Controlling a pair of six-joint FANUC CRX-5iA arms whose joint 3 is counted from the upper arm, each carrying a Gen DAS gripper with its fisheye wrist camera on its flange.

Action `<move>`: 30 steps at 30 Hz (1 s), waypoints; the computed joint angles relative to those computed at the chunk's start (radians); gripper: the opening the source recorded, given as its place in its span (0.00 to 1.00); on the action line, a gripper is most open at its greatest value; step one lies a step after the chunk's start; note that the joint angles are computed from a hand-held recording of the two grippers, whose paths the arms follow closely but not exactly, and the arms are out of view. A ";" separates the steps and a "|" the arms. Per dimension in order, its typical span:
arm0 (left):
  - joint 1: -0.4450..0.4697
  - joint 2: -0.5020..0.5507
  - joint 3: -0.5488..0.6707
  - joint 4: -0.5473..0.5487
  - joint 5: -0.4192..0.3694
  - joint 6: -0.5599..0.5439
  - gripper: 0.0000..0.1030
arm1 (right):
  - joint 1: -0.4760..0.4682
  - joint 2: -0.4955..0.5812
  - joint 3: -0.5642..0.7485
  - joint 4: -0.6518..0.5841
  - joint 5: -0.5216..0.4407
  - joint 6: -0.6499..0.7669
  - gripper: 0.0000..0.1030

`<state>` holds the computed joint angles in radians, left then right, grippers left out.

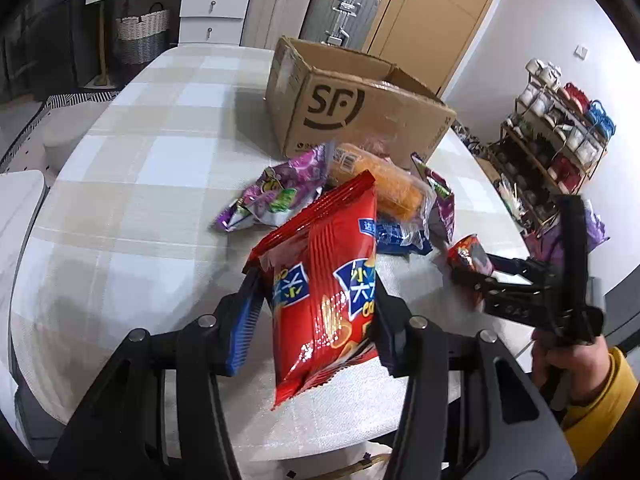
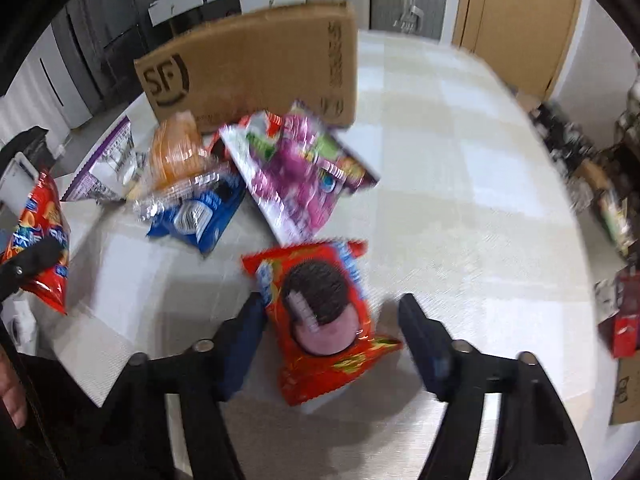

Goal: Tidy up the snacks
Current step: 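Grasp the red cracker bag with the left tool while the right tool grasps the red Oreo pack, then lift the cracker bag and Oreo pack and carry them over the box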

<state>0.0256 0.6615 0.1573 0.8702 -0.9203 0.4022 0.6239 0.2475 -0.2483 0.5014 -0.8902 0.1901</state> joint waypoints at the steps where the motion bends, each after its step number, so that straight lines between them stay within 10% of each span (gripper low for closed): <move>1: 0.002 -0.001 -0.001 0.004 -0.001 0.000 0.46 | 0.005 0.003 -0.003 0.024 -0.008 -0.006 0.62; 14: 0.007 -0.011 -0.018 0.032 -0.002 -0.022 0.46 | 0.026 -0.001 -0.011 0.056 -0.003 -0.026 0.46; 30: 0.007 -0.029 -0.047 0.077 0.009 -0.044 0.46 | -0.002 -0.210 -0.284 0.569 0.267 -0.614 0.45</move>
<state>0.0325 0.6328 0.1100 0.9474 -0.9115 0.3581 0.6214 0.0371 -0.5326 1.0702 -0.6232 -0.4235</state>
